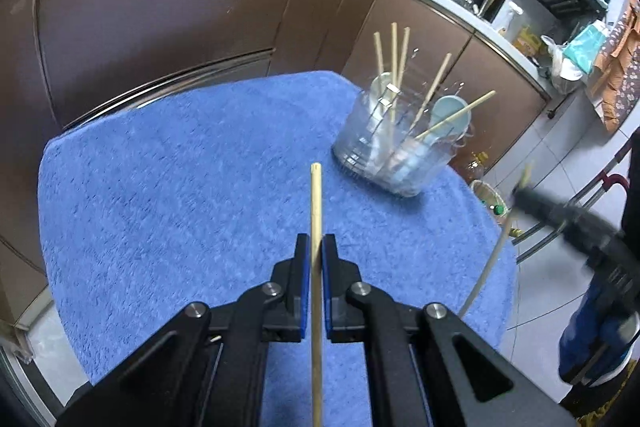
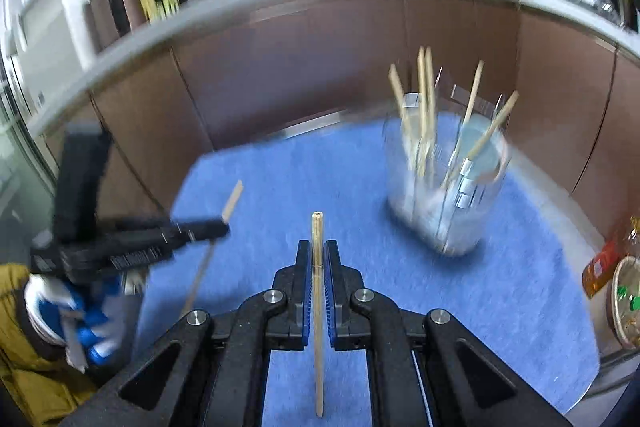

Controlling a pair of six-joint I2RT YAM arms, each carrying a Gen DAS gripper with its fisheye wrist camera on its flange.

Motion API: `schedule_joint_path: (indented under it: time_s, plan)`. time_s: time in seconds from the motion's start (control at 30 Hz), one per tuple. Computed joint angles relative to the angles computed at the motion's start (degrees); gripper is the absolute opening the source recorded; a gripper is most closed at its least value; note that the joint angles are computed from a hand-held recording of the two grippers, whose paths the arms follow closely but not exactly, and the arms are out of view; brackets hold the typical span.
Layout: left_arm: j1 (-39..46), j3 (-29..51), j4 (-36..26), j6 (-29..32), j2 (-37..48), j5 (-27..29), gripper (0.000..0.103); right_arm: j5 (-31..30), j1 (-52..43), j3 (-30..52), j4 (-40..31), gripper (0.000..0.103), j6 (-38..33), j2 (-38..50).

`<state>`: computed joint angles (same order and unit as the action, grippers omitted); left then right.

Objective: Organize utensils
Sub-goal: 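Lift both held chopsticks up toward the holder, then lower both chopsticks into the holder and open both tools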

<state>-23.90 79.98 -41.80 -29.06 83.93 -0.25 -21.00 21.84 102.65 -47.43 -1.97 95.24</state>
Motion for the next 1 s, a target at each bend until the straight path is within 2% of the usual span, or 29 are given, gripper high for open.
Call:
schedule_joint_path:
  time_s: [0.17,0.3,0.57,0.67,0.73,0.83,1.0]
  plan:
    - [-0.83,1.93,0.56,0.31,1.13,-0.43,0.005,-1.86,-2.25,6.39,3.03,0.006,3.13,0.26]
    - [-0.38,6.45,1.85,1.01,3.73,0.42,0.005,-1.47,-3.64,12.73,6.02,0.006,5.22,2.68]
    - [-0.32,18.71,3.5,3.08,10.68,1.25,0.005,5.34,-3.81,26.75,11.82,0.006,8.56,12.68]
    - [0.05,22.18,3.97,3.46,13.17,2.01,0.005,7.52,-3.34,29.69,13.22,0.006,9.1,16.22]
    - [0.66,24.77,4.08,3.71,14.66,2.43,0.005,10.01,-2.84,30.39,14.48,0.006,8.4,18.05]
    - [1.72,33.1,3.91,3.68,19.53,2.94,0.005,13.5,-2.12,29.09,16.96,0.006,7.22,19.7]
    - [2.37,50.47,1.97,3.61,29.08,2.22,0.005,14.77,-2.58,24.93,20.63,0.006,6.58,20.43]
